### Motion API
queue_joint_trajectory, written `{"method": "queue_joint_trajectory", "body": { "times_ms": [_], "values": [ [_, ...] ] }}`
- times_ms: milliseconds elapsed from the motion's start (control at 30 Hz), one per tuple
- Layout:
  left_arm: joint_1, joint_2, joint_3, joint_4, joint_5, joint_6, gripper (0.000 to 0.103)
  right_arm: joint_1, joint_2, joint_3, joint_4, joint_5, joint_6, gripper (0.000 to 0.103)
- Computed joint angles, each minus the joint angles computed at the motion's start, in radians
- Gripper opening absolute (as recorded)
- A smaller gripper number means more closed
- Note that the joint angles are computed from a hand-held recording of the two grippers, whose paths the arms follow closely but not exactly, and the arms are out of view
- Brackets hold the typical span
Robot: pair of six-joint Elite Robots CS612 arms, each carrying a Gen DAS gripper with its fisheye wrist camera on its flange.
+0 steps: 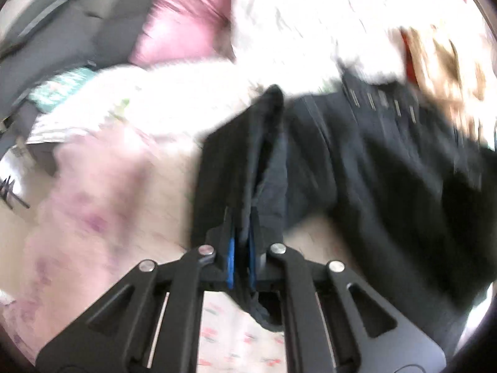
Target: Fold large clothes
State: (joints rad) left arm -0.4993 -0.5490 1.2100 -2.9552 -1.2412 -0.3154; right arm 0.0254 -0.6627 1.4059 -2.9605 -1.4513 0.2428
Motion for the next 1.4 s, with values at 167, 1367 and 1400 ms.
{"method": "queue_joint_trajectory", "body": {
  "times_ms": [167, 1367, 1400],
  "values": [
    [0.066, -0.049, 0.015, 0.045, 0.112, -0.127, 0.007, -0.006, 0.008, -0.005, 0.002, -0.005, 0.017, 0.078],
    [-0.053, -0.057, 0.063, 0.059, -0.282, -0.422, 0.095, -0.243, -0.209, 0.389, -0.207, -0.159, 0.219, 0.079],
    [-0.061, -0.049, 0.055, 0.060, -0.288, -0.424, 0.095, -0.256, -0.209, 0.398, -0.221, -0.138, 0.243, 0.079]
  ]
}}
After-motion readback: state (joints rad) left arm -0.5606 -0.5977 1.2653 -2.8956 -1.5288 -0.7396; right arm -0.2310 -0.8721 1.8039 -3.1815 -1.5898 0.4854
